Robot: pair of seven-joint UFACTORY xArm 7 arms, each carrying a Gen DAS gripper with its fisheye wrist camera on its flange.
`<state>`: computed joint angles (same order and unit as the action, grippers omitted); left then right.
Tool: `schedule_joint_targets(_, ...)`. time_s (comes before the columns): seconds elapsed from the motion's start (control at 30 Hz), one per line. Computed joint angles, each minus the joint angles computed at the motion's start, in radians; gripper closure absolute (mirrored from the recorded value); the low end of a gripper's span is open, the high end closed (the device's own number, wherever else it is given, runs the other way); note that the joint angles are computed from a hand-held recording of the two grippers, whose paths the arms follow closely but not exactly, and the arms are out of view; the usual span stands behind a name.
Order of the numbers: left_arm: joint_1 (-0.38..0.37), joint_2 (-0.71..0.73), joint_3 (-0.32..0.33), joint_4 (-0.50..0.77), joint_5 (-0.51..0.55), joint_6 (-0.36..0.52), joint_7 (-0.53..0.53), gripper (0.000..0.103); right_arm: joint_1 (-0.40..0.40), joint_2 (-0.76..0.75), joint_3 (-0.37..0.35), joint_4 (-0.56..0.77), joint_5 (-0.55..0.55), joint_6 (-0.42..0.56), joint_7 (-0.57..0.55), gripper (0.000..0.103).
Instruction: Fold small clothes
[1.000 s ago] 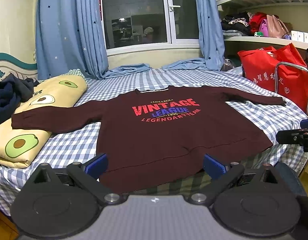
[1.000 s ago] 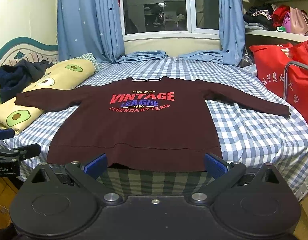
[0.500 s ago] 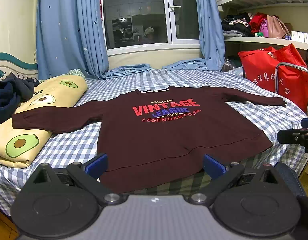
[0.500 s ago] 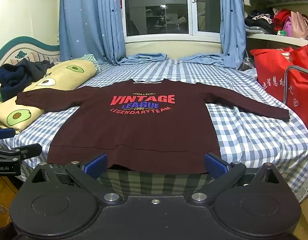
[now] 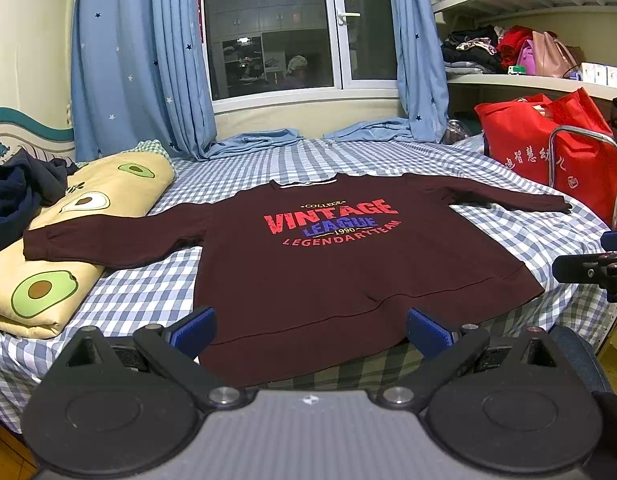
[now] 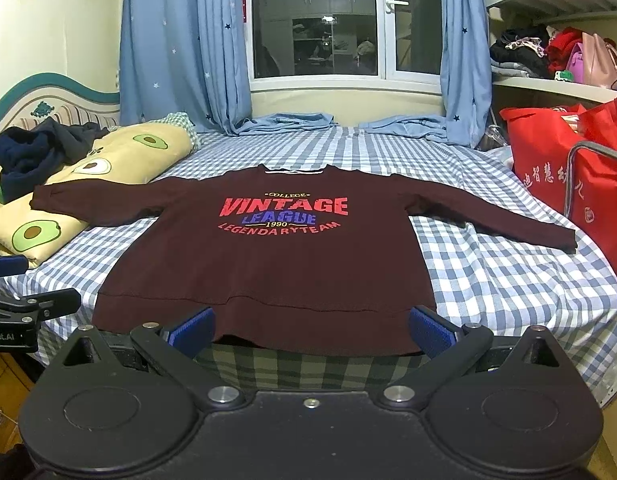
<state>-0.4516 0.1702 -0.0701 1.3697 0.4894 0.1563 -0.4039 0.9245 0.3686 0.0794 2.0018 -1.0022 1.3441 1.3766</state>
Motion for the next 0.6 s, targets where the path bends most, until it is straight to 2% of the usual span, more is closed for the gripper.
schedule_joint_targets(0.6,-0.002,-0.003,-0.001,0.001,-0.008,0.001,0.001,0.001,0.005,0.004,-0.004,0.008,-0.003,0.004,-0.005,0.0)
